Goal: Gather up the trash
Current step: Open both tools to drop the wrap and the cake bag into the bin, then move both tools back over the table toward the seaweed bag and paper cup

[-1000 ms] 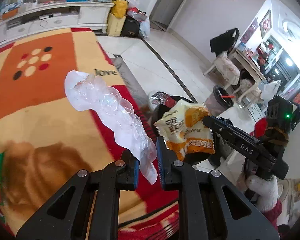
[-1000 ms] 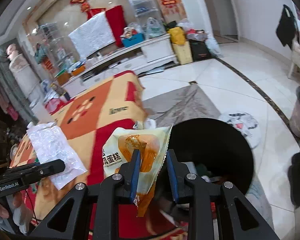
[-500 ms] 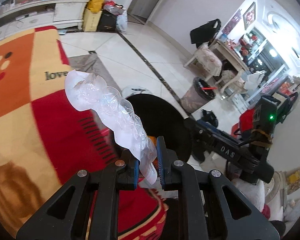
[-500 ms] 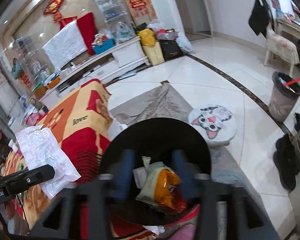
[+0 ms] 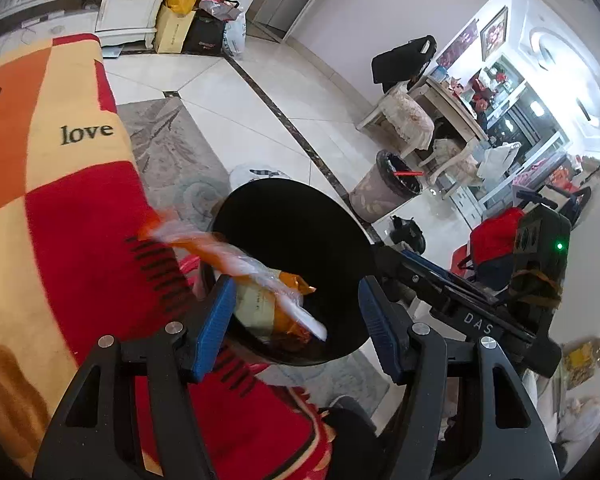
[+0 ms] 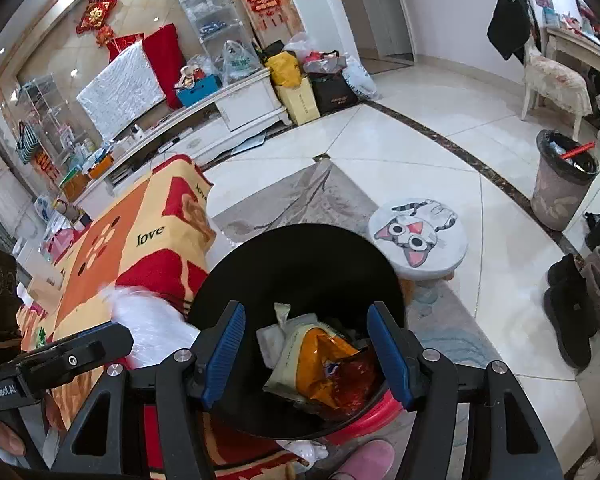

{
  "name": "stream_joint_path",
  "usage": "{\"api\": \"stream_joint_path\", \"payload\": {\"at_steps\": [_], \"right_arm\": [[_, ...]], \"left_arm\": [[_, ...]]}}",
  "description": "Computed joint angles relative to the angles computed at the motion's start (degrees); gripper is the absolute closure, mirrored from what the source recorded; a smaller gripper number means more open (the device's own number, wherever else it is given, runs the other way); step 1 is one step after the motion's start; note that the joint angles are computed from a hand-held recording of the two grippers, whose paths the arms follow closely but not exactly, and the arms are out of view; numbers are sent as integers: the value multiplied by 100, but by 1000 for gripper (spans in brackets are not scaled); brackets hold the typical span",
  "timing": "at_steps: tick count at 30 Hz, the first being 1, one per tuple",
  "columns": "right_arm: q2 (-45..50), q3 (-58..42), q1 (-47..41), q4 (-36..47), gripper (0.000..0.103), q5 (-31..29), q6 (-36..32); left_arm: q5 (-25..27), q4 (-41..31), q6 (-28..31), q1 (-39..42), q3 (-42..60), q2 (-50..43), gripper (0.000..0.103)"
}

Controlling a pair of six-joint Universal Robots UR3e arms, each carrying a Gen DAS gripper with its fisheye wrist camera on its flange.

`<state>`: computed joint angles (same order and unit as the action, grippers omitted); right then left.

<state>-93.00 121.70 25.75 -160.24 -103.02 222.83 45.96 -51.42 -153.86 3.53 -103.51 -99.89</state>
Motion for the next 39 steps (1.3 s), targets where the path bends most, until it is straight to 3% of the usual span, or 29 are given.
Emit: {"api": "stream_joint_path", "payload": {"at_steps": [9,22,39], "right_arm": [[349,-336,247,0,41,21,33],[1152,-1216,754,325,39,-22,-17],[2563,-3302,1453,906,37,191,-253]], "left_arm": [[-105,-369,270,422,-242,386,40],[181,-324,584,1229,-1169,1373,40],[219,-1551,1937,3016,-1967,2792,40]]}}
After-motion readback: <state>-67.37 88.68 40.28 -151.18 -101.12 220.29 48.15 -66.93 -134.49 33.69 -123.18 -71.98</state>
